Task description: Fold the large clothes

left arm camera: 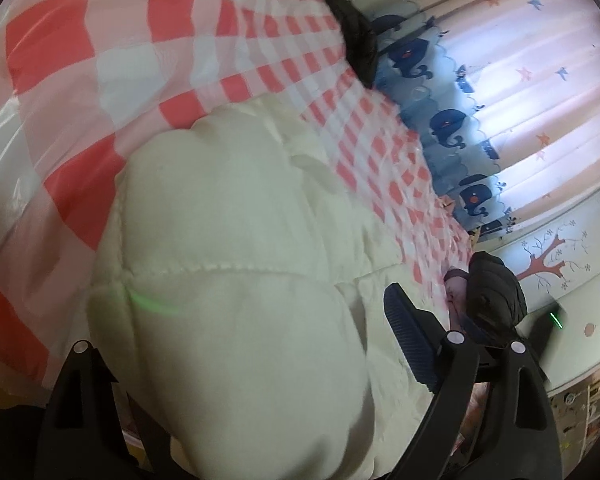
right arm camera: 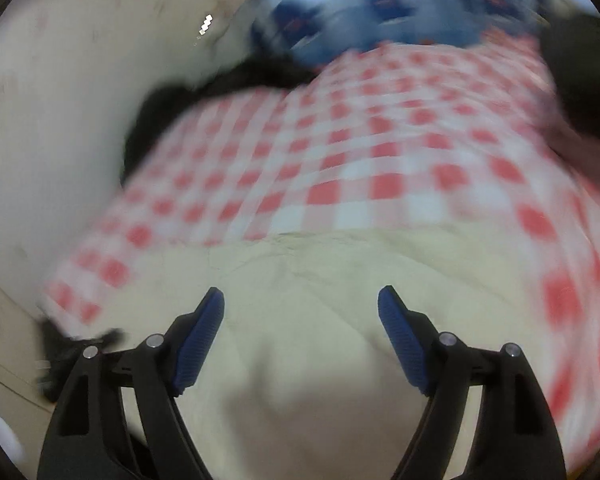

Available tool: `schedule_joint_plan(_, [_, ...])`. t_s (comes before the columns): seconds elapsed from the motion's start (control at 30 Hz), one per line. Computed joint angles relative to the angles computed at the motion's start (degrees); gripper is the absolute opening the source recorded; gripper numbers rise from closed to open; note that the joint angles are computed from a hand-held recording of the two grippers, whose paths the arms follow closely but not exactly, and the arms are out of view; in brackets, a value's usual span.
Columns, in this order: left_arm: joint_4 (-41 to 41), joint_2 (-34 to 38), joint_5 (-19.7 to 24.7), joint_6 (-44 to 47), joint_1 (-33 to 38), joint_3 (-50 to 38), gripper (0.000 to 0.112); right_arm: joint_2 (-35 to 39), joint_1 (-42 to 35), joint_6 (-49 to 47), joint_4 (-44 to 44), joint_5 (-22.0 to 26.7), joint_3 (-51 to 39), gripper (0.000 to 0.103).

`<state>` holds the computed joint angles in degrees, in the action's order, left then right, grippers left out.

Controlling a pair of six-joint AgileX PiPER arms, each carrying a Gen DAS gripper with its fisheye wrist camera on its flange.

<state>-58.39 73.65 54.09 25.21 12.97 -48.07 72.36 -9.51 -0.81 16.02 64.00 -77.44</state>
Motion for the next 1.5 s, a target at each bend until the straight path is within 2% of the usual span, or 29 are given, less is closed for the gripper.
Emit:
schedule_joint_plan(0.07, [0.5, -0.3, -0.5, 0.4, -0.5, -0.1, 0.082, 7.3, 7.5, 7.0, -9.7, -3.9, 0.8, 0.076])
schedule_joint_plan(0.17, [1.0, -0.3, -1.4, 0.5, -2.2, -0.8, 0.082, 14.8, 8.6, 8.9, -11.6, -6.1, 3.8, 0.084])
schedule_joint_plan(0.23, [2.7, 0.1, -2.4, -1.7, -3.3, -1.2, 0.082, 13.3, 7.3, 8.7, -10.3, -5.2, 3.8, 0.084])
schedule_joint_plan(0.33, [-0.1, 1.5, -0.4, -0.3, -1.5, -1.1, 0.087, 6.3, 7.5, 7.8, -9.6, -4.1, 4.7, 0.084])
schedule_joint_plan(0.37, [-1.0, 2.2, 0.7, -0.1, -0.5, -1.1, 0.088, 1.7, 9.8, 9.1, -12.2, -3.4, 5.6, 0.084])
schedule_joint_plan(0.43, [-3.0, 3.4, 1.8, 0.3, 0.8, -0.6, 0.089, -2.0, 15.4, 13.5, -18.4, -2.4, 7.5, 0.09])
schedule_joint_plan(0.47, [-3.9, 4.0, 2.1, 0.4, 1.3, -0.4, 0.089, -2.3, 19.4, 15.2, -22.1, -0.4, 9.2, 0.092])
schedule_joint_plan(0.53, [-4.5, 4.5, 2.1, 0.6, 1.4, -0.3, 0.089, -0.3, 23.0, 16.8, -25.3, -2.1, 12.7, 0.094])
schedule_joint_plan(0.57, [-3.9, 4.1, 1.5, 0.4, 1.0, -0.2, 0.089, -0.8, 22.5, 17.0, -25.2, -4.2, 14.3, 0.096])
schedule_joint_plan(0.6, [-2.6, 3.3, 0.4, -0.1, 0.2, -0.3, 0.089, -1.0, 21.0, 16.3, -23.4, -4.3, 14.4, 0.096])
schedule_joint_plan(0.67, [-0.9, 2.1, -0.9, -0.6, -0.5, -0.2, 0.089, -1.3, 18.6, 15.5, -20.0, -2.2, 12.4, 0.096])
schedule_joint_plan(0.73, [1.1, 0.9, -2.5, -1.5, -1.6, -0.4, 0.089, -3.8, 18.2, 14.8, -17.3, -2.5, 10.5, 0.096])
schedule_joint_plan(0.87, [6.1, -1.0, -6.4, -4.8, -5.2, -0.9, 0.089, 6.5, 16.8, 16.1, -18.6, -0.7, -2.1, 0.096])
schedule_joint_plan(0.93, [8.7, -2.1, -8.1, -6.5, -6.8, -1.2, 0.089, 15.3, 13.4, 16.2, -16.7, -0.2, -9.0, 0.096])
schedule_joint_plan(1.0, [11.4, -3.2, -9.5, -7.9, -8.1, -1.4, 0.089, 23.2, 12.3, 18.3, -18.8, 0.9, -13.1, 0.096])
schedule_joint_plan(1.07, [13.7, -4.0, -10.9, -8.9, -9.7, -1.7, 0.089, 28.5, 11.7, 17.5, -17.4, 2.8, -13.8, 0.098])
schedule_joint_plan(1.1, [14.8, -4.4, -11.5, -9.3, -10.4, -1.8, 0.089, 29.2, 11.7, 17.4, -17.2, 2.0, -13.0, 0.098])
schedule_joint_plan(1.23, [17.4, -4.5, -11.9, -11.1, -11.4, -2.4, 0.089, 24.9, 10.0, 15.0, -13.7, 1.0, -11.1, 0.097])
schedule_joint_plan(1.33, [17.3, -4.6, -11.4, -10.9, -11.1, -2.3, 0.089, 14.5, 9.7, 11.6, -11.1, -1.8, -4.2, 0.097])
schedule_joint_plan(1.43, [17.4, -4.7, -11.4, -11.1, -11.1, -2.3, 0.089, 4.0, 14.4, 13.8, -15.3, -3.3, 4.1, 0.097])
schedule_joint_plan(1.5, [17.2, -4.7, -11.5, -11.1, -11.2, -2.2, 0.089, 2.6, 18.4, 14.9, -19.6, -3.2, 9.3, 0.097])
